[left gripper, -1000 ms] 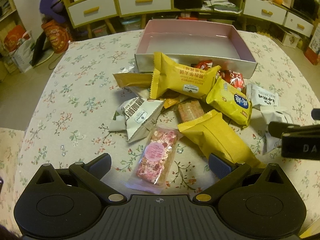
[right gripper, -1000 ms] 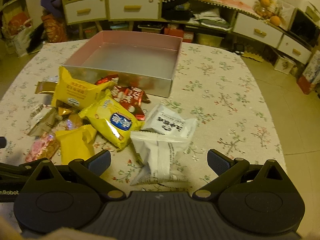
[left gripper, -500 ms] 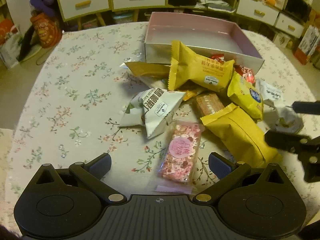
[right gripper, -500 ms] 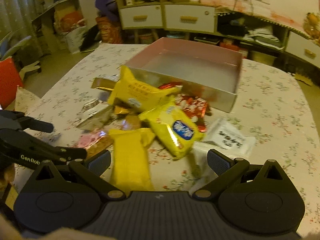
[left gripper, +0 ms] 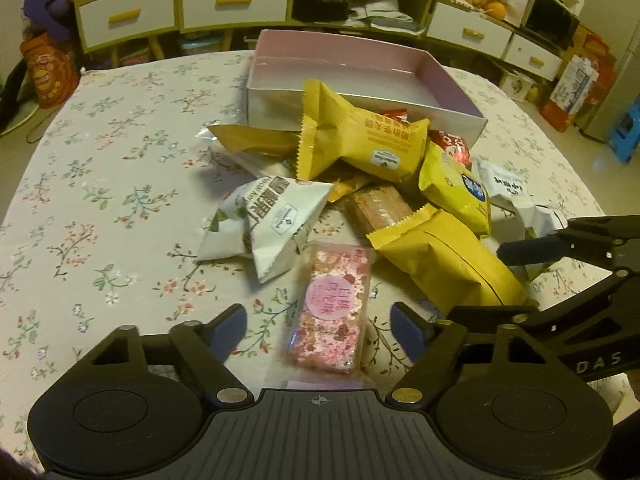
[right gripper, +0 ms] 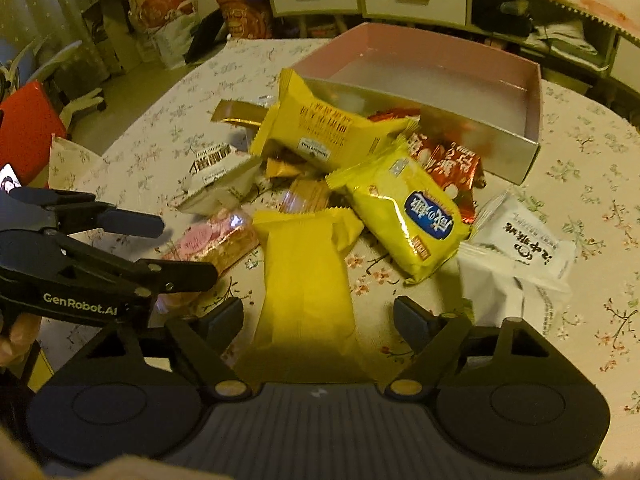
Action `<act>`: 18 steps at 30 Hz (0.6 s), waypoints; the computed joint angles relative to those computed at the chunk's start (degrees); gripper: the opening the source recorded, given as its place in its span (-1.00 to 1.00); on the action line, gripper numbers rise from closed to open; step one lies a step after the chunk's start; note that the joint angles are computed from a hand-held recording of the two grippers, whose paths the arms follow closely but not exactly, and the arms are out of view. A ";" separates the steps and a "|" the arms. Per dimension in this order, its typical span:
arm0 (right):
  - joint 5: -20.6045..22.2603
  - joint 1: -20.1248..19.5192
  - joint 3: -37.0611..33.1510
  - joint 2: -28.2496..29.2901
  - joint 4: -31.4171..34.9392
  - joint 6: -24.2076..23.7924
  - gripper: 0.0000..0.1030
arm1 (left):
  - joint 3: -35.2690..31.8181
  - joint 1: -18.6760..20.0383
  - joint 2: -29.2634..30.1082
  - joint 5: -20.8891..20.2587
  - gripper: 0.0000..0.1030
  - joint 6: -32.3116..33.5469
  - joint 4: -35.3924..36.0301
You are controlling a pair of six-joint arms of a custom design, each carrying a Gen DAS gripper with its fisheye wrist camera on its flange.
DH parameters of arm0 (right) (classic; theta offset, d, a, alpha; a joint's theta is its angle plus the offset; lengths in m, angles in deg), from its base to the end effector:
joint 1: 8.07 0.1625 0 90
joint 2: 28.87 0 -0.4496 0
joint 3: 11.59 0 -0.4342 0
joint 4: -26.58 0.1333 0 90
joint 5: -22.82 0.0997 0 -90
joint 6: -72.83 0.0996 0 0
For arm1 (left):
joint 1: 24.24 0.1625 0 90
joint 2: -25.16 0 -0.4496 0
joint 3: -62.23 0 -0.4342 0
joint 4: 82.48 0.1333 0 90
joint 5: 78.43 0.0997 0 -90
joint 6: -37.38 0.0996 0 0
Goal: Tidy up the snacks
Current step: 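Grasp the pink nougat bar with left tool while right tool grasps yellow cake packet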
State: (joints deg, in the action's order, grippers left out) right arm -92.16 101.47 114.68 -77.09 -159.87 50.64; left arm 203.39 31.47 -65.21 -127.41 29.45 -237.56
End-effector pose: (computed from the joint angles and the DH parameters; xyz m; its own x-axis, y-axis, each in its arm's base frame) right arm 0.2574 -0.4525 0.0188 -0.7124 -0.5021 0.4902 -0.6333 0.7609 -0.1409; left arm -0.0537 -0.4315 0.2274 -0.7831 0.1780 -0.5959 0.4421 0.8332 -0.3322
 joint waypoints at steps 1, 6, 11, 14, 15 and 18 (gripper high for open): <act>-0.16 0.03 -0.03 0.11 0.08 0.03 0.50 | 0.02 0.13 0.20 -0.33 0.38 0.34 -0.28; -1.02 -0.06 -0.21 0.74 -0.06 -0.20 0.38 | -0.23 0.62 1.80 -0.59 0.10 1.18 -1.36; -1.29 -0.12 -0.32 1.53 -1.59 -1.26 0.27 | -0.07 0.76 2.67 0.06 -0.18 1.51 -2.66; -0.88 -0.18 -0.29 1.69 -2.31 -1.57 0.10 | 0.03 0.93 3.09 0.07 -0.26 2.14 -4.06; -0.77 -0.20 -0.29 1.78 -2.65 -1.69 0.05 | 0.08 0.87 3.33 0.28 -0.28 2.31 -4.53; -0.28 -0.30 -0.20 1.78 -3.29 -1.83 -0.14 | 0.12 0.50 3.70 0.72 -0.38 2.44 -4.89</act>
